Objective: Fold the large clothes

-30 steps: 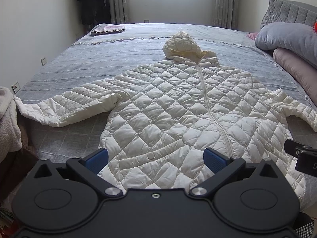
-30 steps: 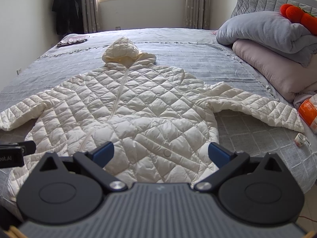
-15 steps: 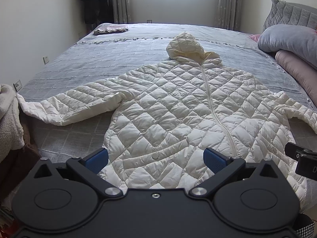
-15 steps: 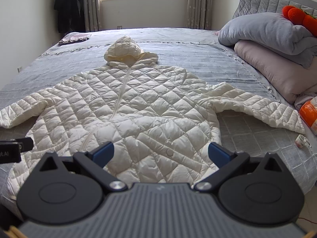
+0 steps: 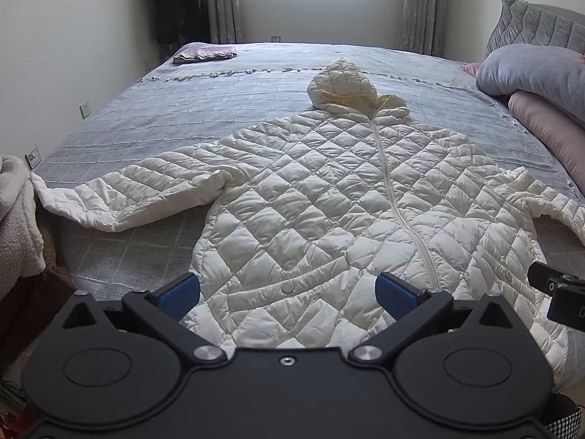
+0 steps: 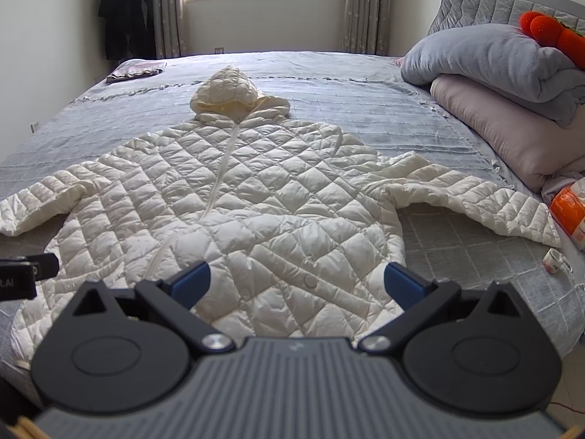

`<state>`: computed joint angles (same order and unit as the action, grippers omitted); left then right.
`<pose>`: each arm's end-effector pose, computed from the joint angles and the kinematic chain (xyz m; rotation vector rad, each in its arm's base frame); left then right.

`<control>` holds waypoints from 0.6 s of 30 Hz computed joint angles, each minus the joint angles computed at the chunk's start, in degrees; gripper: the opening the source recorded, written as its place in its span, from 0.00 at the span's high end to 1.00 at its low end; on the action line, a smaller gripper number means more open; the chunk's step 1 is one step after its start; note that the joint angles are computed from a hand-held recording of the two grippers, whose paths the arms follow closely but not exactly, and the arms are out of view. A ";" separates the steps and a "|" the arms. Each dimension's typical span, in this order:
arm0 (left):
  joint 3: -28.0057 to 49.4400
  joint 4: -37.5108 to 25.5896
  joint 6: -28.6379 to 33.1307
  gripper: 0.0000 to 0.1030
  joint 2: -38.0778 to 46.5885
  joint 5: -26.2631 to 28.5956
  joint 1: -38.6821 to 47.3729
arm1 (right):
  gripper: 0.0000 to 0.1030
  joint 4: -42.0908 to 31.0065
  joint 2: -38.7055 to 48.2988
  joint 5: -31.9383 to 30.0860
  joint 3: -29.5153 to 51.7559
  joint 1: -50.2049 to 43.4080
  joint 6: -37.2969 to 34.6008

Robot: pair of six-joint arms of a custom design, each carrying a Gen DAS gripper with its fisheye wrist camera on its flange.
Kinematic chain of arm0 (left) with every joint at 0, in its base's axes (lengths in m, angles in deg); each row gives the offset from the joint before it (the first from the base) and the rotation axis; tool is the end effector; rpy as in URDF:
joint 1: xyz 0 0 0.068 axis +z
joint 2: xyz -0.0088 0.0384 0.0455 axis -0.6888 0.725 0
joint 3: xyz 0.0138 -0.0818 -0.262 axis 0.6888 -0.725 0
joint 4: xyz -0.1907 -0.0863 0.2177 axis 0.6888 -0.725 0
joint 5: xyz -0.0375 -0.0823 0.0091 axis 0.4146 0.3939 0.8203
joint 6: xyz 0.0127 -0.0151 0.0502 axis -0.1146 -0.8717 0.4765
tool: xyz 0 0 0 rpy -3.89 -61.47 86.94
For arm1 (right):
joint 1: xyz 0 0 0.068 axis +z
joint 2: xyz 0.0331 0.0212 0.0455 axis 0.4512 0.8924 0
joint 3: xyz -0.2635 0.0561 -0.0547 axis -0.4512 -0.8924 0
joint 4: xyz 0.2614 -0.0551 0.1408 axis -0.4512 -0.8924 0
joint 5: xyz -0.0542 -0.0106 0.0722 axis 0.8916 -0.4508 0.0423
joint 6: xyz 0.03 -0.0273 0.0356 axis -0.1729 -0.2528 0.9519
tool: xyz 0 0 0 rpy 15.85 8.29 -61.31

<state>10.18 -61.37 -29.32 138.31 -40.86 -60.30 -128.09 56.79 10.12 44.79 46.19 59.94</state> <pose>0.2425 -0.0683 0.2846 0.1545 2.3330 -0.0492 0.1794 0.0453 0.3075 0.3090 2.2706 -0.1990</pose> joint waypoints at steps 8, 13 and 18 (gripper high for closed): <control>0.00 0.03 -0.03 0.00 0.06 -0.15 -0.04 | 0.00 -0.17 -0.14 0.08 0.05 0.02 -0.09; 0.02 -0.04 -0.07 0.00 0.02 -0.15 -0.10 | 0.00 -0.10 -0.24 -0.08 -0.15 -0.51 -0.79; -0.49 0.71 0.38 0.00 -0.36 0.48 0.42 | 0.00 0.23 -0.95 -0.31 -0.66 -1.18 -2.14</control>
